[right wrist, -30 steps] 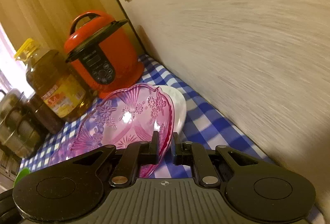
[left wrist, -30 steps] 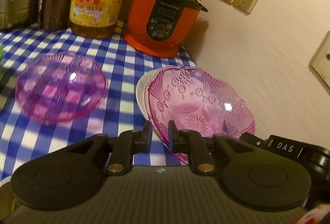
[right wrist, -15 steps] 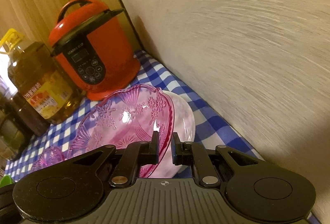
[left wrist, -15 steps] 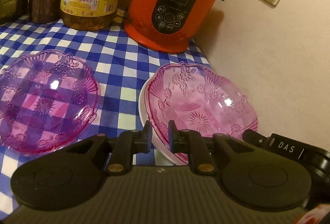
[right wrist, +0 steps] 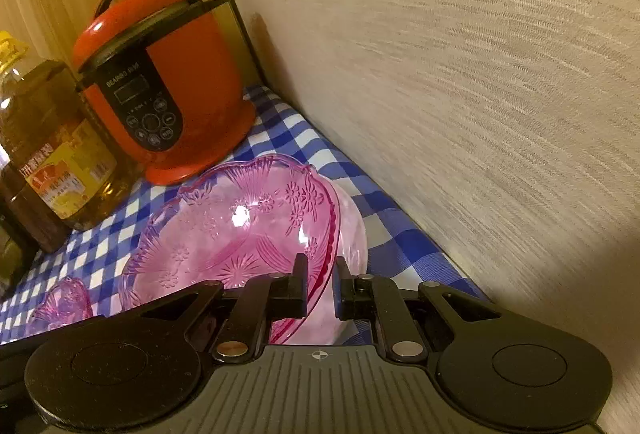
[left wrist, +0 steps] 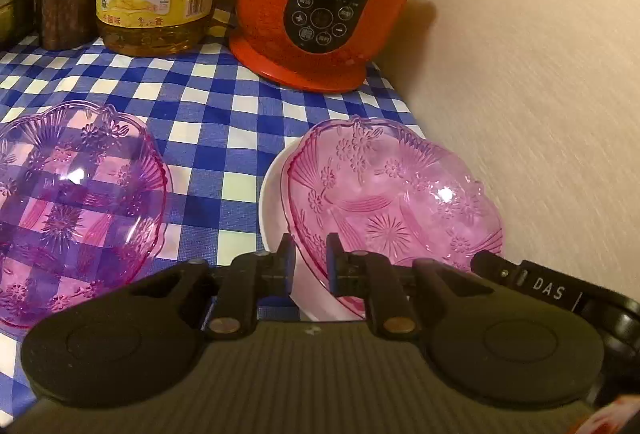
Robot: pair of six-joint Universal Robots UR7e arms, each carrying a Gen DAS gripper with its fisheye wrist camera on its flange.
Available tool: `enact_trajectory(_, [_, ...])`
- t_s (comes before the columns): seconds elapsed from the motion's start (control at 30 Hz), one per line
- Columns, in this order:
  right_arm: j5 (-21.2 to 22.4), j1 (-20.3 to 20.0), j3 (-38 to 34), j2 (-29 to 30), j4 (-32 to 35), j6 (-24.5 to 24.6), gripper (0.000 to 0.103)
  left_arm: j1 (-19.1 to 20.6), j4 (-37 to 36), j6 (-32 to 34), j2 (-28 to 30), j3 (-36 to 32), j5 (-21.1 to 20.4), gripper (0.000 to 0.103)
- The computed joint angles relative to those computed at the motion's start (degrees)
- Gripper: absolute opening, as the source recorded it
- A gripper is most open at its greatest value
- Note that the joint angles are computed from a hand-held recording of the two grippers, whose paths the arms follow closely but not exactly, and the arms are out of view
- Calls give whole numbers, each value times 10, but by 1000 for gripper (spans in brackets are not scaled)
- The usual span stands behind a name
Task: Organize plates and bowls
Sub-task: 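Carry the pink plate with both grippers and lower it onto the white plate, then open both grippers to release the pink plate on the white plate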
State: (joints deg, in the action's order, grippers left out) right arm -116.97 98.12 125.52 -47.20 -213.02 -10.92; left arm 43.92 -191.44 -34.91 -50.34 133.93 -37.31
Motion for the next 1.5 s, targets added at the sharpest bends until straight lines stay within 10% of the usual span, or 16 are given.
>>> enact_trajectory(0.7, [-8,-2,-10,10,9,-13,13,-1,7,58,18,-10,25,18])
enact_trajectory(0.93, [21,-4,-2,11,-15,-24,43,-5,-14,72,25,-5,26,25])
enact_trajectory(1.5, [43,10,37,-11,-67,-26,48,-54,16,-21,-31,51,47,36])
